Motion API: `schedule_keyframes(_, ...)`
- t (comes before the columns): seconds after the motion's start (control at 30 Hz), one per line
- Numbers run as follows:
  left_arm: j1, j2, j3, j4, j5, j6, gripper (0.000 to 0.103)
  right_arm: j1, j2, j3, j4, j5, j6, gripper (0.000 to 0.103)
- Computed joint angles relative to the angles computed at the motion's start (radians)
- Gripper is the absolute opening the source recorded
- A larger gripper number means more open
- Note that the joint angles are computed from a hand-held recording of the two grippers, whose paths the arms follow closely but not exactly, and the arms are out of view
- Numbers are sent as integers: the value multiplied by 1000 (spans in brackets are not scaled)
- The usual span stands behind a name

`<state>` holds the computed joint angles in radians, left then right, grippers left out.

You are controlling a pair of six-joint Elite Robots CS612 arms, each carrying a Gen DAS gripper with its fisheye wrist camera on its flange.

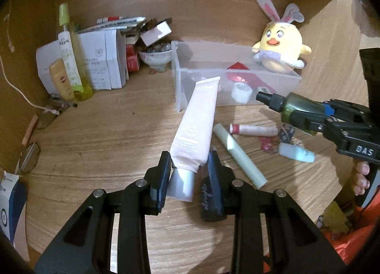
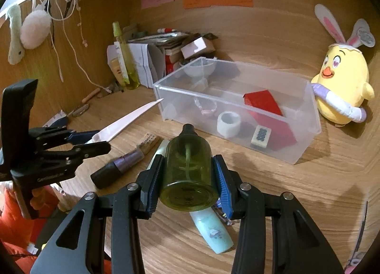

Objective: Organize objects
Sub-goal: 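Grasp the green bottle with the right gripper while the left grasps the pink-white tube, then carry the green bottle and pink-white tube in both grippers over the clear bin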

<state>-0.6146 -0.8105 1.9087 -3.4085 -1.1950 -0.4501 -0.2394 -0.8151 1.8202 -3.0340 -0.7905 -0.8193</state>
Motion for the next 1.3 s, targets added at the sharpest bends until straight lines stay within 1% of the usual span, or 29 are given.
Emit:
schedule_keyframes(0.17, -5, -4, -4, -39, 18, 19, 32, -6, 0, -3, -34, 10, 29, 38)
schedule_keyframes(0.47, 7, -1, -30, -78, 12, 19, 32, -17, 6, -23, -86, 30, 97, 38)
schedule_keyframes(0.57, 7, 1, -43, -73, 24, 25, 32, -20, 10, -32, -104, 35, 117, 38)
schedule_keyframes(0.87, 21, 12, -96, -72, 17, 45, 32, -19, 29, -74, -148, 37, 190, 38)
schedule_keyframes(1.0, 24, 17, -122, -67, 16, 60, 32, -14, 36, -96, -143, 28, 202, 38)
schedule_keyframes(1.1, 31, 24, -149, -50, -9, 67, 32, -8, 42, -111, -141, 16, 208, 38)
schedule_keyframes(1.3, 39, 40, -208, 10, -26, 74, 32, 3, 52, -148, -124, 8, 218, 38)
